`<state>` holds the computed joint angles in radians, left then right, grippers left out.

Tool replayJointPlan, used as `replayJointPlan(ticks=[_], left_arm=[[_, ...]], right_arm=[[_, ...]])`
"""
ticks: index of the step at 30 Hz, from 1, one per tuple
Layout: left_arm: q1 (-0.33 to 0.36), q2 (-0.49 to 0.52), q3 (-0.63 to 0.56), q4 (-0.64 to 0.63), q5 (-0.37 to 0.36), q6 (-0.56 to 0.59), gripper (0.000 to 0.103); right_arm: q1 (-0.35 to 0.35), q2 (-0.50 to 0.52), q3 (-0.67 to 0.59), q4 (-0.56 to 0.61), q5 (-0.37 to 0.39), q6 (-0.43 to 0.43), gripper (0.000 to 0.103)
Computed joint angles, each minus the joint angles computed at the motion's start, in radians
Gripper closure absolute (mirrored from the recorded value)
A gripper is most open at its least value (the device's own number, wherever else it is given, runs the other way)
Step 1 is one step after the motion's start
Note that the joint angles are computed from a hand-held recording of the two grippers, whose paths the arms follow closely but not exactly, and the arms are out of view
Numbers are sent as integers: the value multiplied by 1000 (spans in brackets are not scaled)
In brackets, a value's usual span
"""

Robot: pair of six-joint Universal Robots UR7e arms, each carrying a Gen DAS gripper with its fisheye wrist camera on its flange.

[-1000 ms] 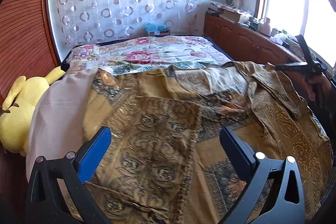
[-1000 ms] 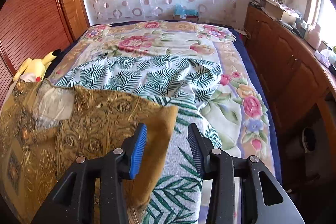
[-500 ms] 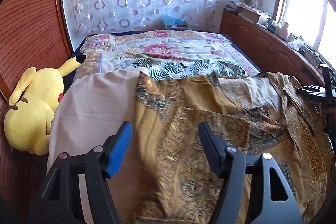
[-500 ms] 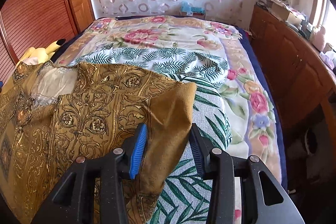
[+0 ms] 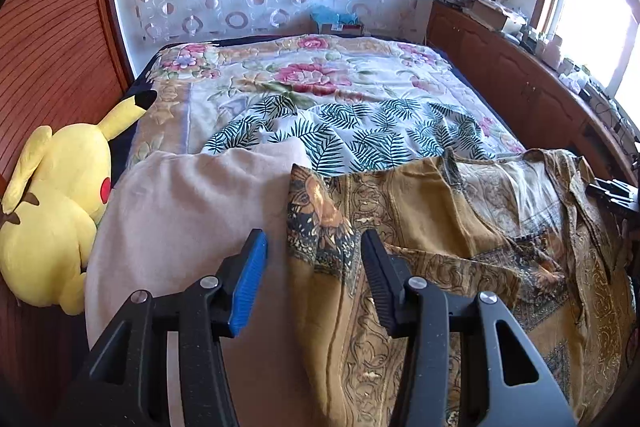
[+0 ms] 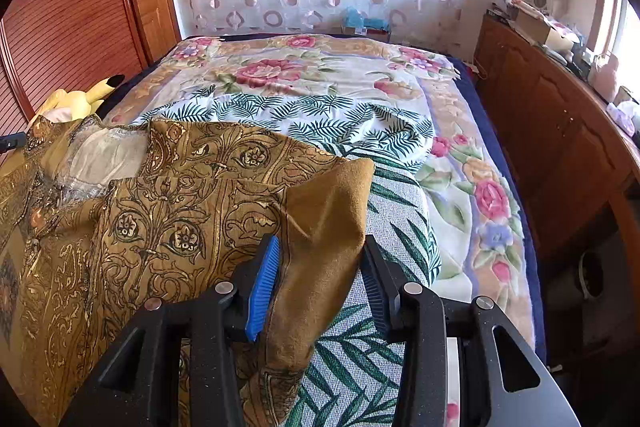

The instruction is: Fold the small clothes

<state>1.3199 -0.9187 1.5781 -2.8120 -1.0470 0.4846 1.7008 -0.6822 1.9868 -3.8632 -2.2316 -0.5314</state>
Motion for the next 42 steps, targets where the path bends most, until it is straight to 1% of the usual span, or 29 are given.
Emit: replayJointPlan(ticks=[2,3,4,5,6,7,10,11,12,13,15,16,19,21,23,24,26,30,31,33,34,36,39,42], left_arm=[[4,8,-14,10,-1,-6,53],[6,7,-13,7,-8,-3,55],[6,3,-5,-7,-21,9,70],[7,-3,4,-14,-36,22,80],[6,-9,10,-13,-52,29,97],[6,-16,20,-22,-72,38,100],[-7,-47,60,-33,-107,57,101],[-13,-56,72,-41,-111,62,101],[-18,-65,83,-51,-115,64,101],[-24,-76,95,-63,-118,64,101],[-32,-100,120,-96,-130,61,101],[-35,-113,132,-116,-135,61,101],[-44,-151,161,-148,-152,51,101],[-51,-178,184,-164,-161,48,101],[-55,-210,216,-176,-176,44,101],[-59,-227,236,-183,-181,44,101],[-67,-256,277,-194,-186,46,101],[-77,-324,380,-215,-187,55,101],[-77,-338,403,-220,-188,56,101],[-79,-366,450,-235,-187,51,101],[-76,-383,474,-238,-189,49,101],[-61,-415,517,-246,-200,45,101],[-38,-468,583,-264,-213,31,101],[-11,-523,650,-295,-218,21,101]], right_arm=[[1,1,-2,1,-1,-1,60],[0,-1,-1,1,0,-1,60],[-2,-3,1,2,2,-2,60],[-2,-2,1,1,2,-3,60],[-2,-2,1,1,1,-3,60],[-1,-1,0,0,-1,-5,60],[5,6,-5,-11,-13,-16,61],[5,4,-3,-13,-6,-24,77],[7,6,0,-28,-2,-37,100],[17,11,-2,-40,-12,-50,100],[37,12,10,-94,-2,-86,100],[51,5,20,-123,6,-85,100],[94,-14,31,-207,0,-106,100],[119,-28,29,-192,-21,-109,100],[146,-21,23,-184,-57,-137,100],[155,-20,28,-180,-60,-138,100],[173,-22,55,-186,-50,-130,100],[206,-7,121,-260,-37,-117,100],[211,-7,148,-287,-31,-115,100],[193,-18,216,-350,3,-110,100],[192,-19,252,-367,17,-88,100],[186,-4,295,-413,18,-86,101],[173,25,381,-511,32,-50,101],[159,82,471,-654,41,-16,101]])
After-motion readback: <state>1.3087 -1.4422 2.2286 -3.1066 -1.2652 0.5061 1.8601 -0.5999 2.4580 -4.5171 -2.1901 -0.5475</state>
